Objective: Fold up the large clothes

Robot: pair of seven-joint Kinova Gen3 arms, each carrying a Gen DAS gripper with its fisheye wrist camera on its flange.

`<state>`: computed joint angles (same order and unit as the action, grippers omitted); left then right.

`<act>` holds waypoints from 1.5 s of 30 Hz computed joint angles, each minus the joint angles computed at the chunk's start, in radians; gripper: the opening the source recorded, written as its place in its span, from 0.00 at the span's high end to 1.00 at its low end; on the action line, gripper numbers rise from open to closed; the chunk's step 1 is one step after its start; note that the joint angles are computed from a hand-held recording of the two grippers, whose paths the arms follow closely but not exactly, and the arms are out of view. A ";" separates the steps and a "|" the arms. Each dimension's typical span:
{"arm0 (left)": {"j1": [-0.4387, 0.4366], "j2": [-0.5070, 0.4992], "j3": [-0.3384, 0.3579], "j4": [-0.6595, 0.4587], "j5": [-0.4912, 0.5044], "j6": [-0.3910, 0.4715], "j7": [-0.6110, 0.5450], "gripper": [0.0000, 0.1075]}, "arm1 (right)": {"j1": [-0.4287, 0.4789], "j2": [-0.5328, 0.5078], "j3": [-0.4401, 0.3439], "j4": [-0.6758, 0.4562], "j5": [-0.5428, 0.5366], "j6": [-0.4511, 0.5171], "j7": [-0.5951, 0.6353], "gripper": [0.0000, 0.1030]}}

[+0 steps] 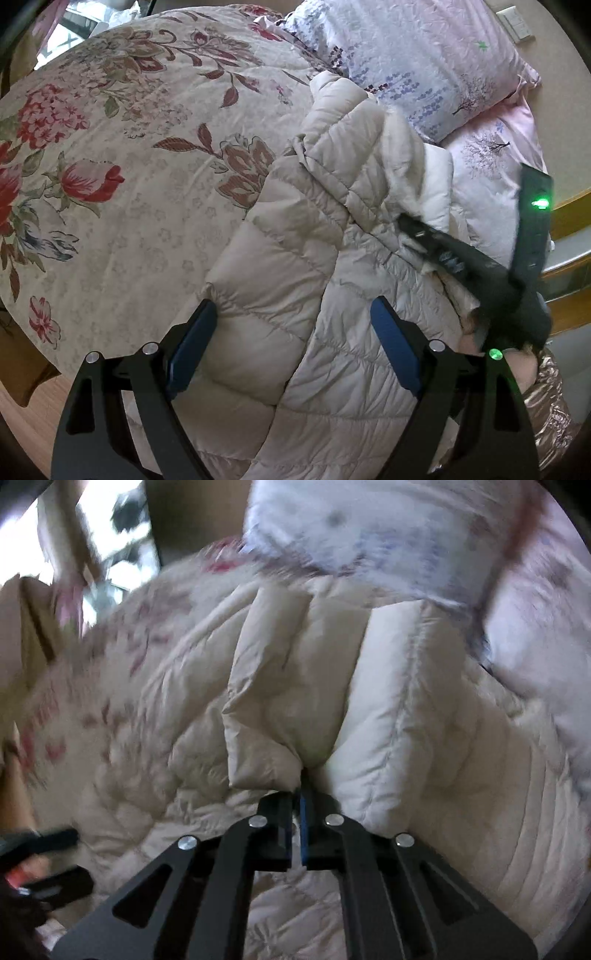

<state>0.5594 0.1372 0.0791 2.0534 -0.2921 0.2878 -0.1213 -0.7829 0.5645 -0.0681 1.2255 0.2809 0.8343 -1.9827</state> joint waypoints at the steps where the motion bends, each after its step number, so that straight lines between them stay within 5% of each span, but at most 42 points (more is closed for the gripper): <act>1: -0.003 0.002 0.002 -0.003 0.003 0.000 -0.005 0.20 | 0.033 -0.030 -0.017 0.033 -0.021 -0.041 -0.014 0.97; 6: -0.005 0.013 0.005 -0.027 0.009 0.001 -0.032 0.20 | 0.193 -0.183 -0.104 0.206 -0.069 -0.244 -0.120 0.97; 11: 0.002 0.031 0.007 -0.065 0.012 0.008 -0.073 0.20 | 0.192 -0.317 0.047 0.398 -0.148 -0.407 -0.277 0.97; 14: -0.003 0.042 0.014 -0.084 0.036 0.015 -0.114 0.20 | 0.290 -0.334 0.012 0.452 -0.207 -0.376 -0.294 0.96; 20: 0.010 0.053 0.000 -0.107 0.052 0.033 -0.145 0.20 | 0.425 -0.369 -0.015 0.566 -0.347 -0.408 -0.334 0.70; 26: 0.021 0.059 -0.006 -0.127 0.050 0.065 -0.150 0.20 | 0.537 -0.334 -0.083 0.544 -0.506 -0.388 -0.183 0.66; 29: 0.037 0.059 -0.013 -0.144 0.022 0.104 -0.127 0.20 | 0.549 -0.275 -0.094 0.488 -0.548 -0.334 -0.136 0.69; 30: 0.039 0.057 -0.013 -0.144 0.014 0.112 -0.118 0.20 | 0.553 -0.259 -0.100 0.471 -0.560 -0.318 -0.115 0.87; 31: 0.040 0.054 -0.013 -0.144 0.006 0.120 -0.110 0.20 | 0.558 -0.250 -0.107 0.464 -0.574 -0.313 -0.094 0.95; 36: 0.029 0.020 -0.007 -0.127 -0.060 0.187 -0.053 0.20 | 0.449 -0.333 -0.031 0.538 -0.471 -0.400 -0.181 0.96; 41: -0.040 -0.003 0.038 -0.101 -0.035 0.235 -0.100 0.20 | 0.432 -0.306 -0.013 0.506 -0.402 -0.290 -0.265 0.95; 45: -0.098 -0.002 0.080 -0.102 0.043 0.256 -0.236 0.20 | 0.469 -0.300 -0.044 0.486 -0.425 -0.258 -0.206 0.78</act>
